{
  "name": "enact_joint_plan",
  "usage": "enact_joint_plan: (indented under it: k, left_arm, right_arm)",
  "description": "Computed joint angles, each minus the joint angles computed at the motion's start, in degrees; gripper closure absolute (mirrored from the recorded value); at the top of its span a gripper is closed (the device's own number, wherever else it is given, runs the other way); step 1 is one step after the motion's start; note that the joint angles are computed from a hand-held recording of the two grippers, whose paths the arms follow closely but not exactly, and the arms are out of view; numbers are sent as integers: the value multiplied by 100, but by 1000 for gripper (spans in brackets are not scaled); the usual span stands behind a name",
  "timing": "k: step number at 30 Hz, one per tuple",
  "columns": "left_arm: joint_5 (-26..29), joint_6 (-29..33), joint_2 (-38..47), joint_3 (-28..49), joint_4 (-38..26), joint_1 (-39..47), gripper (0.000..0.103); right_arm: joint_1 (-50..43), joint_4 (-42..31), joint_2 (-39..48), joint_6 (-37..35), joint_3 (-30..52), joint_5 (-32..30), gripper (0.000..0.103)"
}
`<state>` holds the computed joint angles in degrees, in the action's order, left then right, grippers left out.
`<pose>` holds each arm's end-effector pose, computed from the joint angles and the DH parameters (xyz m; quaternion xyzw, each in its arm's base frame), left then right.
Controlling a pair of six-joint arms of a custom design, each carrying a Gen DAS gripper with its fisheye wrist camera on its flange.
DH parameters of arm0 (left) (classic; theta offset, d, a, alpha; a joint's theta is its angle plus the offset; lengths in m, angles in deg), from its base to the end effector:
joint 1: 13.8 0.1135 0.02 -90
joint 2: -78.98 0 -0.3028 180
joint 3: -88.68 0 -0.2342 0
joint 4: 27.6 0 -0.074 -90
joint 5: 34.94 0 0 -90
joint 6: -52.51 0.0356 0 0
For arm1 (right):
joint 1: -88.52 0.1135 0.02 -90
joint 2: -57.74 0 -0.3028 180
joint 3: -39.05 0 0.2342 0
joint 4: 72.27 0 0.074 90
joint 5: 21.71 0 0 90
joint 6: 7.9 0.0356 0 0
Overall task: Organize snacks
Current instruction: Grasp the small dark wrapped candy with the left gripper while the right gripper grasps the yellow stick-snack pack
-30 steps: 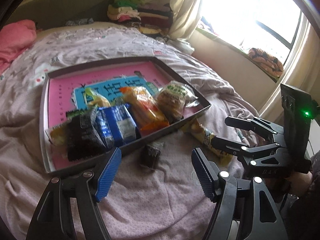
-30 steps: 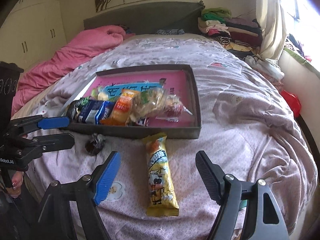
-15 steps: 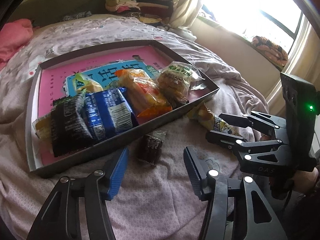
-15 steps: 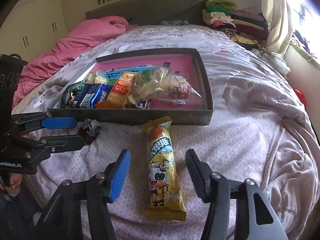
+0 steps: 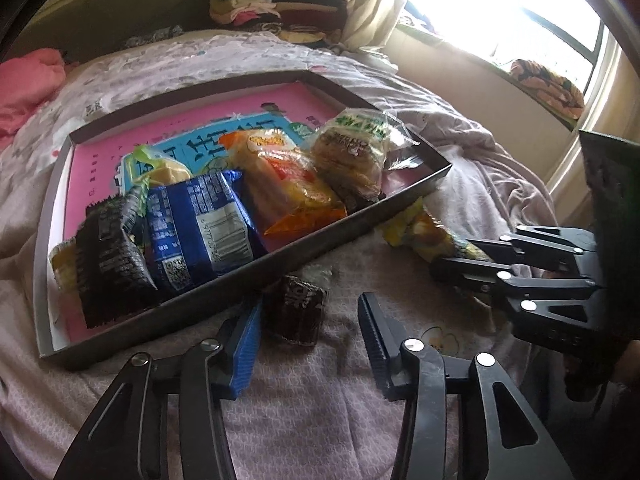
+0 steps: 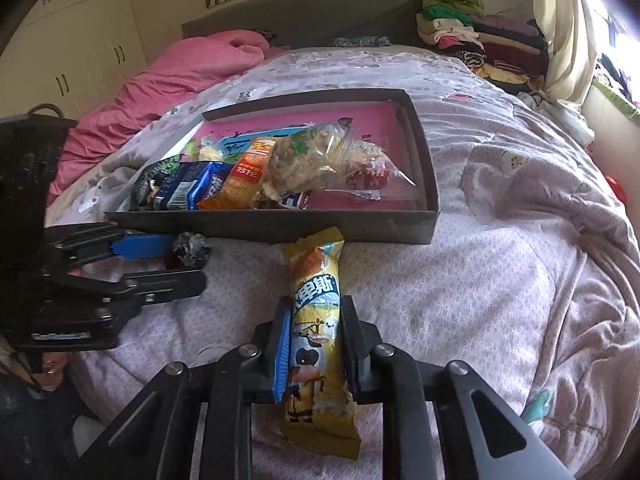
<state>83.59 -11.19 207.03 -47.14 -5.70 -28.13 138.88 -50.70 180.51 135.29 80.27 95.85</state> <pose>0.2682 -0.0861 0.0262 0.3824 0.8611 -0.2133 0.2584 0.1857 0.1983 0.0451 0.0848 0.9363 0.0552 0.3364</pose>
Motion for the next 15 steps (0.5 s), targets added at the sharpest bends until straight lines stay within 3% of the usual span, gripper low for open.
enact_joint_plan:
  k: [4,9,15]
  left_arm:
    - [-187,-4,85,46,36,-46,74]
    - [-177,35,9,66,-102,-29,75]
    - [305,148,-444,-26,-503,211,75]
  right_arm:
    - [79,87,-107,76,-88,-34,80]
    - [188,38,-300,59,-93,7,80]
    - [284,-27,-604,45,-106,115,80]
